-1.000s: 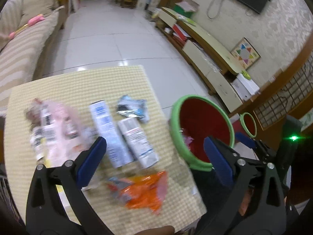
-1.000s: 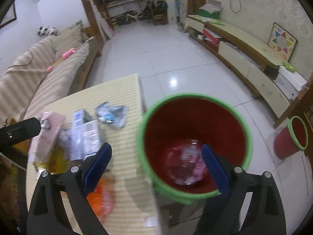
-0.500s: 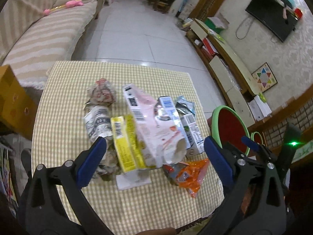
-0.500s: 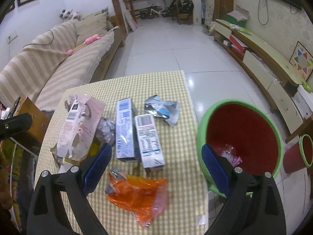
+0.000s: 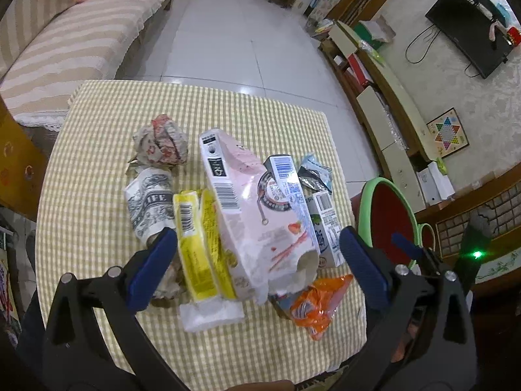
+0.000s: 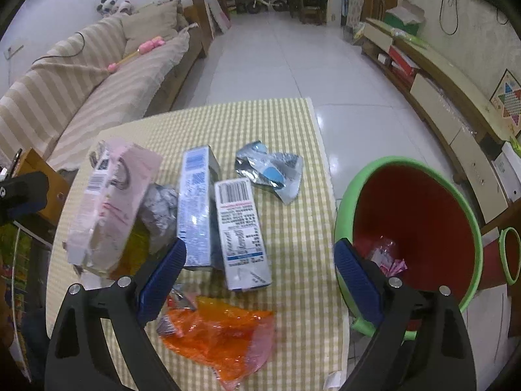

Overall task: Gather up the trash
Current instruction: 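Move both open tools back over the trash on the table, then grasp the pink snack bag with the left tool while the right tool grasps the white milk carton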

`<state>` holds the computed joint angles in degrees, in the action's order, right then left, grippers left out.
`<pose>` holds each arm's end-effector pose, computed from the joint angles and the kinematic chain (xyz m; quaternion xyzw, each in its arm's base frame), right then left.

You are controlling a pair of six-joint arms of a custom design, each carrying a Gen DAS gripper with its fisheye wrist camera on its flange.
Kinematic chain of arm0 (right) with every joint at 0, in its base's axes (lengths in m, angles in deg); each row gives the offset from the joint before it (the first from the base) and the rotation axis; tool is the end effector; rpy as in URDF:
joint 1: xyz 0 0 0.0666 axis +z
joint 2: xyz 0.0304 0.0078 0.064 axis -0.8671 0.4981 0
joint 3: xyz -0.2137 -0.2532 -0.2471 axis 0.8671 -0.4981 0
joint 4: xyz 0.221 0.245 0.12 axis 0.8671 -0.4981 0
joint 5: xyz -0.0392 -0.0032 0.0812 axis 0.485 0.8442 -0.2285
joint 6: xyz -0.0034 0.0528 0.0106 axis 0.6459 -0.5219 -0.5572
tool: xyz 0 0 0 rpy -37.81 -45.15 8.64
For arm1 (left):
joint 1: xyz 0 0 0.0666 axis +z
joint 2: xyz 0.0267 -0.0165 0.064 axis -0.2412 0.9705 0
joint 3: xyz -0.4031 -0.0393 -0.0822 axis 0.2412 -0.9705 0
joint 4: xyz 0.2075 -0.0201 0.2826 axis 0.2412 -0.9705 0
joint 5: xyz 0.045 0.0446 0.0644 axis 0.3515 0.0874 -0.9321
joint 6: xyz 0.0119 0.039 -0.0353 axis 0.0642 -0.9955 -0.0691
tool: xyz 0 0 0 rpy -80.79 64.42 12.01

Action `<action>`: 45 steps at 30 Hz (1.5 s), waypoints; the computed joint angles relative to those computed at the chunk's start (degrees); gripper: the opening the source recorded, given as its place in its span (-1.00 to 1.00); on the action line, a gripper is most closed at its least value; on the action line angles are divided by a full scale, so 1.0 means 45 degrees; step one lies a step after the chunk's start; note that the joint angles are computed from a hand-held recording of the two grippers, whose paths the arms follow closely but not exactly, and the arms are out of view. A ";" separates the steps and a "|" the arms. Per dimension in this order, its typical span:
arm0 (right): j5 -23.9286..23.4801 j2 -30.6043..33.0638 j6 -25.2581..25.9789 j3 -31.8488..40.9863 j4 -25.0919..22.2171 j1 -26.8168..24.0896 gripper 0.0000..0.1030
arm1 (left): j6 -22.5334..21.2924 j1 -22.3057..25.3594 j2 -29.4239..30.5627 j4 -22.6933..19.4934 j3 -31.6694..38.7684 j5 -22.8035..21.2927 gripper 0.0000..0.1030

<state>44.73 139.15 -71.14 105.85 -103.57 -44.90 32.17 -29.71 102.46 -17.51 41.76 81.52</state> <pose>0.4775 0.1361 0.3594 -0.1792 0.9456 0.1131 0.2468 0.4136 -0.1188 0.4145 -0.1671 0.9439 -0.1442 0.2457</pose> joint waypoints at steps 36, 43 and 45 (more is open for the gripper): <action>-0.0897 0.1482 0.0860 0.1064 -0.1126 0.0196 -0.29 | -0.0268 -0.0210 0.1905 -0.1367 0.1319 -0.1155 0.30; -0.0887 0.0840 0.0756 0.0767 -0.0773 0.0186 -0.29 | -0.0535 -0.0195 0.1021 -0.1236 0.1087 -0.1440 0.28; -0.0905 0.0653 0.0645 0.0804 -0.0768 0.0258 -0.29 | -0.0454 -0.0249 0.0823 -0.1288 0.1153 -0.1529 0.28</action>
<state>40.66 142.09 -68.24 109.46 -107.02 -43.74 30.12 -30.83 106.16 -23.31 46.95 74.64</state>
